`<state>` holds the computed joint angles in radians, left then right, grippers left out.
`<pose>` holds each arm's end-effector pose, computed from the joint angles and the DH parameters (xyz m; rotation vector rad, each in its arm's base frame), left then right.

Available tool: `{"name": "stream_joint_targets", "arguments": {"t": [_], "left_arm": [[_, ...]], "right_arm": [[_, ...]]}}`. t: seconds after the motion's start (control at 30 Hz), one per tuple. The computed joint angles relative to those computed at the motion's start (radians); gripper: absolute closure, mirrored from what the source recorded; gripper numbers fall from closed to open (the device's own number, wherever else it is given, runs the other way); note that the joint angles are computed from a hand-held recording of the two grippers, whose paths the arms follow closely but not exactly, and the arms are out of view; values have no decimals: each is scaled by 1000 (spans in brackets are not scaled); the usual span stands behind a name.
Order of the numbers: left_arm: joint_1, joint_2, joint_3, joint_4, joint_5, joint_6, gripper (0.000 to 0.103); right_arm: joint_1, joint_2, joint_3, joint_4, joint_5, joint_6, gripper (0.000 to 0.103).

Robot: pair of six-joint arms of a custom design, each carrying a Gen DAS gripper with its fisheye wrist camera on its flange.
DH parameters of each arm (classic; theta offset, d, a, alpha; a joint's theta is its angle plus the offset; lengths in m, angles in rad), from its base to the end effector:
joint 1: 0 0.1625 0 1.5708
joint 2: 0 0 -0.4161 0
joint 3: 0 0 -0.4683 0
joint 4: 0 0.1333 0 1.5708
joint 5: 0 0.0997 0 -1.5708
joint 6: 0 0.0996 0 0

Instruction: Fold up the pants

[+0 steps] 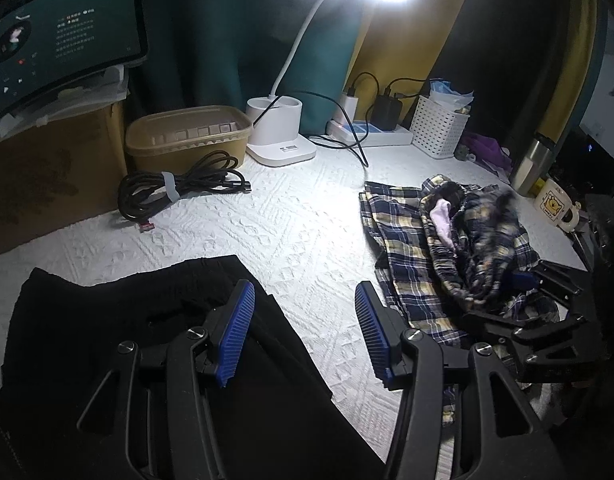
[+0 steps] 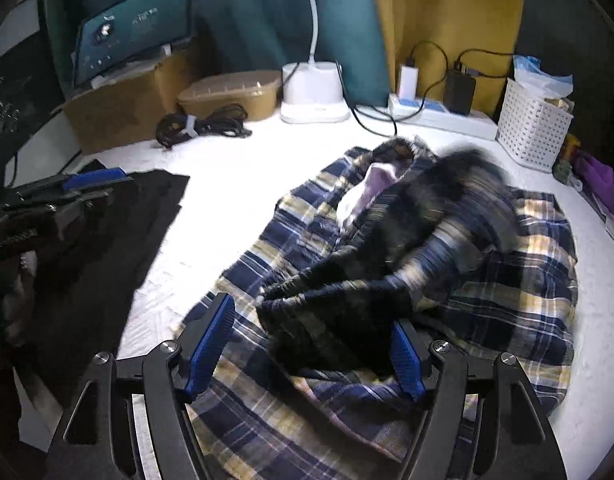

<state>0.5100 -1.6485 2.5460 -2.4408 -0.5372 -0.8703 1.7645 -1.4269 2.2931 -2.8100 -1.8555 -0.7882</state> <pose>-0.2056 -0.3658 0.1576 0.2385 2.3059 -1.0652 0.1978 -0.4612 0.1648 1.2256 -2.4497 0.3791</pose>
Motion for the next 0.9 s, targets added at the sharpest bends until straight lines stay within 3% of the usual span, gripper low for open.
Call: {"name": "stream_joint_targets", "arguments": {"t": [0.2, 0.33, 0.5, 0.6, 0.67, 0.9], "left_arm": [[-26, 23, -28, 74, 21, -58, 51], [-32, 86, -60, 33, 19, -29, 51], [-25, 215, -128, -74, -2, 63, 50], [-17, 309, -181, -159, -11, 149, 40], [-8, 359, -213, -200, -18, 201, 40], [26, 485, -322, -223, -35, 303, 40]], "right_arm": [[-37, -78, 8, -1, 73, 0, 28], [-77, -112, -2, -2, 92, -4, 28], [-143, -145, -31, 8, 106, 10, 28], [-180, -159, -51, 19, 117, 15, 28], [-207, -166, -66, 27, 128, 14, 28], [-279, -151, -124, 53, 155, 25, 28]]}}
